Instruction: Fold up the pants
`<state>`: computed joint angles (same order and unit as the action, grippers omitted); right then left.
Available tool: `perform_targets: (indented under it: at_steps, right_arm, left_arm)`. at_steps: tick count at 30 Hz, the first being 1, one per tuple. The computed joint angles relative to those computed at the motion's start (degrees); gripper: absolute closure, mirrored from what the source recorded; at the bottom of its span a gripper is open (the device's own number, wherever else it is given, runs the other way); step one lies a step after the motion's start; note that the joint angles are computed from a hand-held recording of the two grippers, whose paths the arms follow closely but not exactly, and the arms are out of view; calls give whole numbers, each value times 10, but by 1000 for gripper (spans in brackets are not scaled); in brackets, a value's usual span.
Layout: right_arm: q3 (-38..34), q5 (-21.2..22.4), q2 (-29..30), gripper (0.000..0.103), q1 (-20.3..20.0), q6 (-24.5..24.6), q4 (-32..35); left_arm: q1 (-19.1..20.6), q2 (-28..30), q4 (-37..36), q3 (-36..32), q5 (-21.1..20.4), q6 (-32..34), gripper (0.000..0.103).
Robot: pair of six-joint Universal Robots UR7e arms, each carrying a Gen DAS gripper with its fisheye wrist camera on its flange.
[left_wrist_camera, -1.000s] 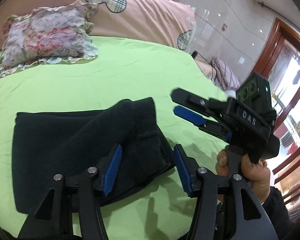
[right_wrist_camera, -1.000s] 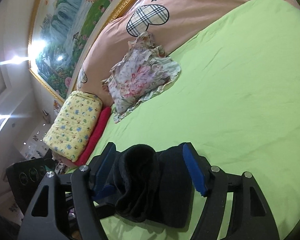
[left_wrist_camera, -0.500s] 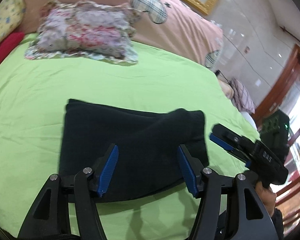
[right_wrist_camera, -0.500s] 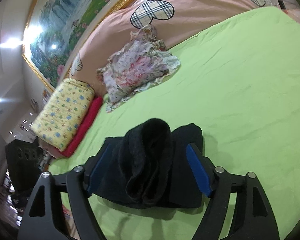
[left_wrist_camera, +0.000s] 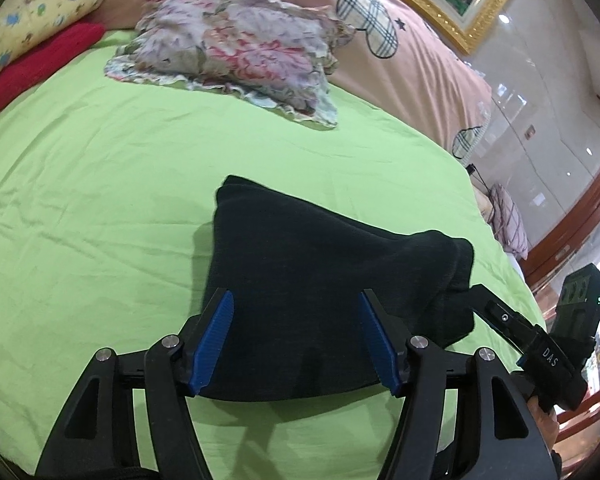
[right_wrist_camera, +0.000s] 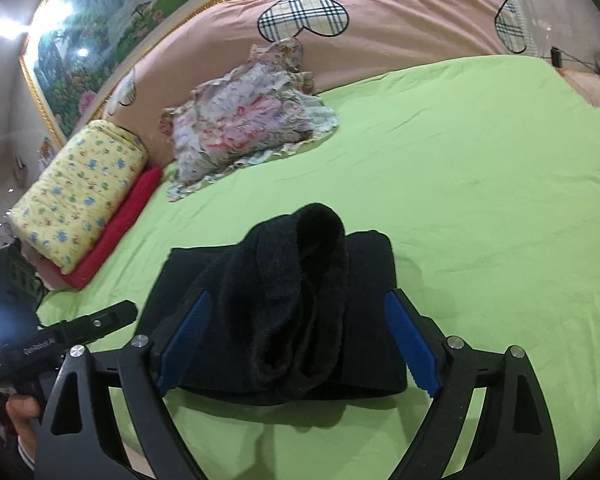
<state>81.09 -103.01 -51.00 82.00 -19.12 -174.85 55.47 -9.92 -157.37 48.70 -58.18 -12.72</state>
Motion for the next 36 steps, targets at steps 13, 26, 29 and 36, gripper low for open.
perform_targets:
  at_steps: [13, 26, 29, 36]
  right_arm:
    - [-12, -47, 16, 15, 3, 22, 4]
    - [-28, -55, 24, 15, -7, 51, 36]
    - [-30, -47, 25, 17, -12, 52, 45]
    - [-32, -15, 17, 35, -25, 46, 70]
  left_arm:
    - [15, 0, 21, -5, -8, -31, 34]
    - [26, 31, 89, -68, -13, -50, 32]
    - [27, 43, 108, -91, -14, -53, 30]
    - [33, 72, 152, -150, -24, -59, 26]
